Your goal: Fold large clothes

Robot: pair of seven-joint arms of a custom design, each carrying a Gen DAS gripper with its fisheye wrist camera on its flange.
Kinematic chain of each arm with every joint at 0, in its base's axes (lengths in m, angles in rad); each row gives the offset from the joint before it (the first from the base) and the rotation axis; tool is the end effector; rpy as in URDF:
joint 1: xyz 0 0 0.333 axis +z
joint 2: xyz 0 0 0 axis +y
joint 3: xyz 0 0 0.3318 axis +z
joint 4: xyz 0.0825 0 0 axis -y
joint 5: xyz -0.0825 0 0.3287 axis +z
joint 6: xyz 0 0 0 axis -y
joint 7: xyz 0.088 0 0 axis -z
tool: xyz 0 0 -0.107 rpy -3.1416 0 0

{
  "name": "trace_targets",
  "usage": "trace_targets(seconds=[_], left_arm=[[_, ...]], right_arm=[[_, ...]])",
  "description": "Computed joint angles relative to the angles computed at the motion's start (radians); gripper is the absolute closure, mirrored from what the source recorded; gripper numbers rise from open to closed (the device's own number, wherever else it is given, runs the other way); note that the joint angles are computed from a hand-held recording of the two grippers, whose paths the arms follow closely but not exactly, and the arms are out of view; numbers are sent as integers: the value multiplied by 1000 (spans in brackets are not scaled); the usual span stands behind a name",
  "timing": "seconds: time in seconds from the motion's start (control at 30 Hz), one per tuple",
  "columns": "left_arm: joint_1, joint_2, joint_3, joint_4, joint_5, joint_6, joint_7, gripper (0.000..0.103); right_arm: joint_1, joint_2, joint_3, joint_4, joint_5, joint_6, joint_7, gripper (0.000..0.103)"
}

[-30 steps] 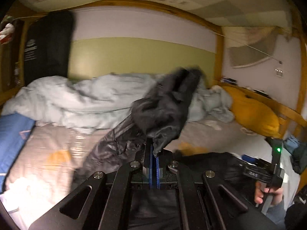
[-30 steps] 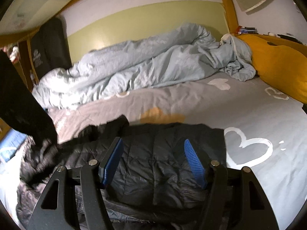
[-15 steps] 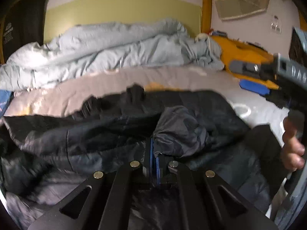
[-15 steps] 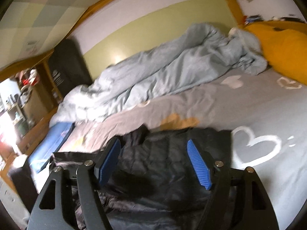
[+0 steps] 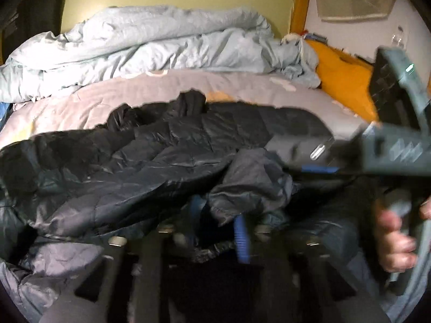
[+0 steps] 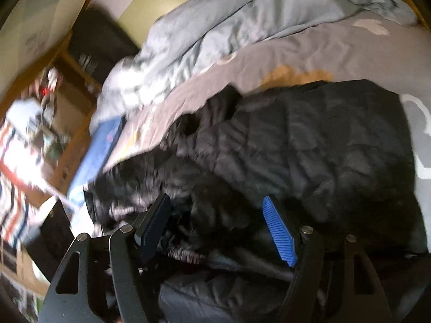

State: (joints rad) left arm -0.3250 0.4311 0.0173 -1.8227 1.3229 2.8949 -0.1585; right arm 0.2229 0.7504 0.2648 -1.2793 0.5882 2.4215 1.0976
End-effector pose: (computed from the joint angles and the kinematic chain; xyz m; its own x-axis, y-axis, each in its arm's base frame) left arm 0.5796 -0.2459 0.3884 0.1403 -0.9798 0.1423 -0.6417 -0.1995 -0.7406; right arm 0.6791 0.2925 0.3957 0.5161 -0.7106 -0.4782 -0.8326 -0.2849 -0.4750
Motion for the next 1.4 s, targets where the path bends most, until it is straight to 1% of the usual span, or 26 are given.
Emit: trace_targets(seconds=[0.03,0.1,0.17,0.2,0.23,0.27,0.3,0.4,0.43,0.5,0.6,0.67,0.73,0.83,0.87,0.9,0.93,0.97,1.0,1.03,1.07,1.13,1.17,1.27,1.37,1.4], left_arm=[[-12,-18,10,-13,25,-14,-27,33],[-38,-81,24,-64,142,-70,-126,29],[-27,-130,2,-107,149,-118,-106,29],[-21,-159,-6,-131,160,-145,-114,29],[-13,-192,-12,-159,177,-169,-131,29],[-3,-213,-20,-176,187,-184,-141,29],[7,-248,-26,-204,198,-217,-160,29],[43,-332,-45,-271,210,-316,-195,28],[59,-349,-52,-287,205,-329,-200,28],[97,-387,-60,-322,202,-341,-225,29],[149,-398,-81,-345,154,-380,-206,29],[188,-364,-92,-333,68,-363,-113,28],[219,-308,-105,-301,-37,-354,10,29],[226,-226,-101,-248,-112,-388,93,28],[224,-202,-98,-232,-148,-413,128,28],[221,-177,-93,-211,-188,-447,169,28],[217,-153,-85,-191,-215,-476,195,28],[219,-134,-73,-180,-233,-484,211,29],[222,-121,-65,-176,-251,-476,222,37],[238,-114,-56,-185,-270,-429,236,59],[252,-113,-49,-198,-289,-380,249,65],[244,-117,-26,-212,-275,-352,234,75],[236,-120,-18,-213,-262,-362,228,76],[231,-122,-6,-213,-252,-367,197,77],[237,-129,3,-222,-240,-357,156,77],[236,-132,6,-229,-229,-357,135,77]], right_arm=[[21,-2,-18,-1,-34,-2,6,33],[65,-11,-64,-15,-109,20,40,35],[82,-22,-78,-39,-157,53,53,56],[83,-23,-77,-45,-172,57,56,84],[83,-33,-77,-63,-183,78,58,94],[82,-55,-75,-104,-189,139,45,95],[89,-91,-84,-170,-202,247,34,96],[167,-171,-206,-324,-291,568,155,97],[174,-181,-234,-350,-296,642,196,97],[135,-186,-223,-363,-294,699,226,97],[68,-164,-186,-328,-301,661,263,96],[51,-144,-180,-296,-318,623,297,96],[50,-125,-183,-256,-352,562,327,87],[64,-117,-202,-244,-399,539,389,85],[55,-119,-188,-250,-407,547,395,83],[38,-119,-168,-253,-407,558,397,73],[13,-126,-137,-266,-396,579,394,55],[-15,-127,-100,-273,-383,598,385,47],[-56,-130,-48,-284,-365,615,363,37],[-96,-132,4,-289,-346,616,339,35],[-126,-131,44,-289,-329,605,318,34],[-168,-124,101,-269,-298,540,271,25],[-162,-121,95,-254,-293,494,259,24],[-79,-83,11,-160,-345,316,255,24],[38,-3,-125,-27,-430,181,325,24],[70,14,-169,-2,-456,163,372,36]])
